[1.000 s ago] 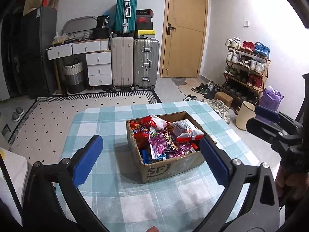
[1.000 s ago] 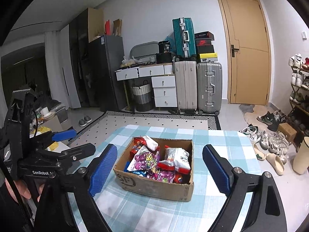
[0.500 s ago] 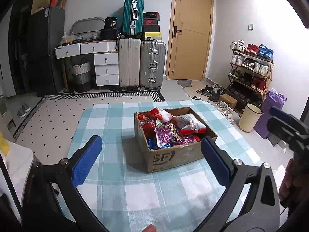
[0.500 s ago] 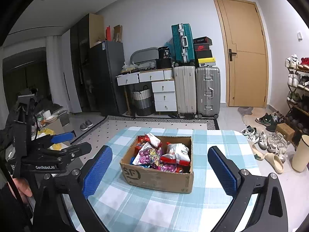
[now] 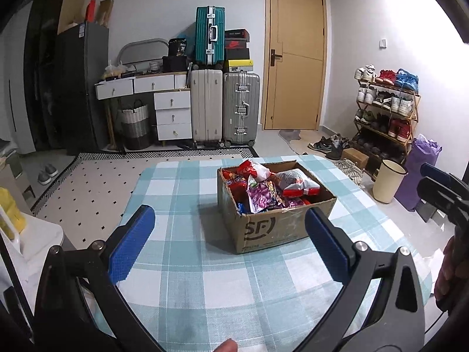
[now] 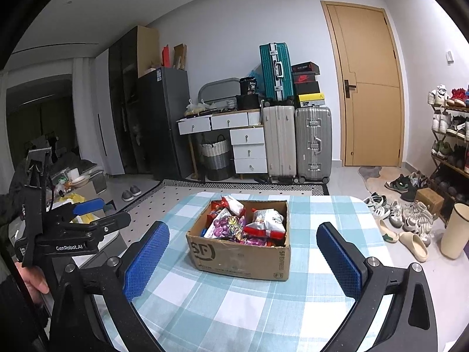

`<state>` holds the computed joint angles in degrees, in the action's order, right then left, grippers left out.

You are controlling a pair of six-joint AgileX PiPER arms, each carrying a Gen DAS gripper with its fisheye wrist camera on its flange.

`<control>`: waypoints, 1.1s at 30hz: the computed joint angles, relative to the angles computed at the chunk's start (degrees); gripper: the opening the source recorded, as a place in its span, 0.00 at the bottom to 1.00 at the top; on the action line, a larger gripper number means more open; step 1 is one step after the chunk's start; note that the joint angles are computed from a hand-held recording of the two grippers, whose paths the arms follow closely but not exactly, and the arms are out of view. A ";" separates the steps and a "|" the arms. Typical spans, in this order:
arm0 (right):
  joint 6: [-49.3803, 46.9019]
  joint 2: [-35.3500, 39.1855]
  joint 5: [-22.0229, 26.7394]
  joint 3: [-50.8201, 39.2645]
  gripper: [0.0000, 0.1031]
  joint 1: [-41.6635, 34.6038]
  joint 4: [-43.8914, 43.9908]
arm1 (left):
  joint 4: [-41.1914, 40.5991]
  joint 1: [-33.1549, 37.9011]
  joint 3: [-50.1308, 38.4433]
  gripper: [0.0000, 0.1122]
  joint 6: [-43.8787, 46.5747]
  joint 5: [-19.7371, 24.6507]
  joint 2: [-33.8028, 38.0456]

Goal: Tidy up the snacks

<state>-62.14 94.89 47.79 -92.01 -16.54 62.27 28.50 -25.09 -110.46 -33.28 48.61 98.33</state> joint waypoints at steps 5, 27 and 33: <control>-3.85 -1.31 -2.10 4.21 0.99 -0.52 2.40 | 6.21 -0.66 9.03 0.91 -7.19 -5.72 -3.33; -44.69 3.67 -9.84 24.36 0.99 -1.85 31.94 | 46.50 1.25 32.97 0.91 -52.06 -22.09 -0.67; -49.00 6.27 -10.98 25.04 0.99 -1.39 36.18 | 57.08 1.65 35.19 0.91 -64.47 -22.89 1.04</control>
